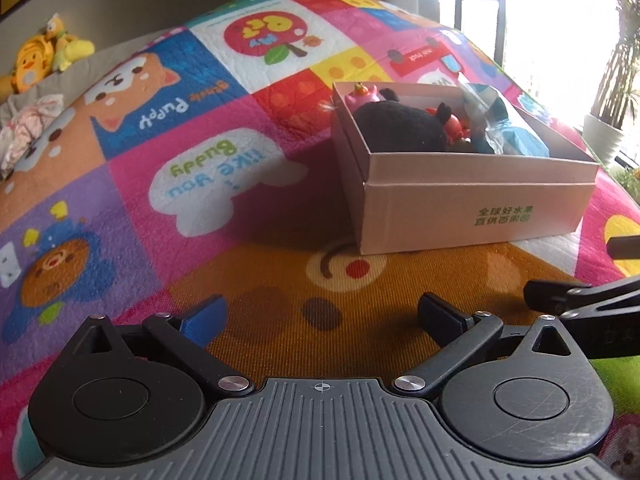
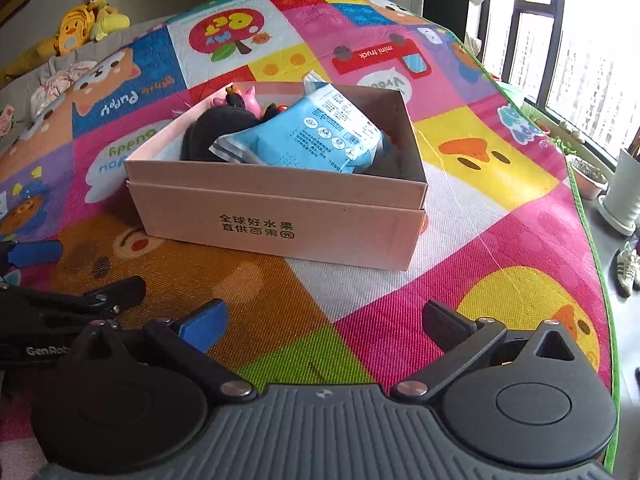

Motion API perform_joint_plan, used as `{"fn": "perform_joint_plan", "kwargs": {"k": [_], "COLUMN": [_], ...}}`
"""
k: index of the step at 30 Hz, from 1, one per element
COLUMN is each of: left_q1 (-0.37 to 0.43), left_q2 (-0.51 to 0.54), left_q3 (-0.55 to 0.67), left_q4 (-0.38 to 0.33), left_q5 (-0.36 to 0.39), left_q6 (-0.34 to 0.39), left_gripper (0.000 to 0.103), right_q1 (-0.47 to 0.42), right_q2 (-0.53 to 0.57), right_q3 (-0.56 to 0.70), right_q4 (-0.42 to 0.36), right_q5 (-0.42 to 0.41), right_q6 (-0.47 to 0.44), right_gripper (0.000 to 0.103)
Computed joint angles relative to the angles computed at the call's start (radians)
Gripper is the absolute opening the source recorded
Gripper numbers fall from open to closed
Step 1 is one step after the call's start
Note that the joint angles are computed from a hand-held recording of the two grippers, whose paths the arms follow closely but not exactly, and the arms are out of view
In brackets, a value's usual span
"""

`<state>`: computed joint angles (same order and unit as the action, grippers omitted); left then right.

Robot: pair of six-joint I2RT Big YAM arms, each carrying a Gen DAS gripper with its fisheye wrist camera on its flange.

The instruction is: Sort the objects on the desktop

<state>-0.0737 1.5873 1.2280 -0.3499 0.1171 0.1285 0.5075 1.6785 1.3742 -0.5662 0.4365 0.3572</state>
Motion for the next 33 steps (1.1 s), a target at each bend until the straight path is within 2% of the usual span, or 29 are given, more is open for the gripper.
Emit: {"fn": "perform_joint_plan", "kwargs": {"k": [1,7,10,11,33], "left_q1": [0.002,0.002,0.002,0.001,-0.003], "left_q2": [-0.001,-0.001,-0.001,-0.002,0.002], "left_q3": [-0.002,-0.004,-0.005,-0.006,-0.001], "left_q4": [0.003,0.006,0.005,0.007,0.005], "left_q5": [0.004,0.005,0.006,0.004,0.001], "left_q6": [-0.004,-0.004,-0.005,-0.004,-0.006], "left_gripper": [0.103,0.103,0.103,0.103,0.103], "right_q1": [-0.001,-0.027,-0.021,-0.017,-0.017], "right_q2": [-0.001,-0.026,-0.042,-0.051,-0.050], "right_q3": [-0.009,-0.044,-0.093,-0.121,-0.120], "right_q4": [0.027,0.051,0.129,0.176,0.176], "right_q5": [-0.001,-0.076,-0.063,-0.052,-0.051], "right_q6": [0.000,0.049,0.015,0.007,0.006], "right_gripper": [0.103,0.103,0.103,0.103,0.103]}}
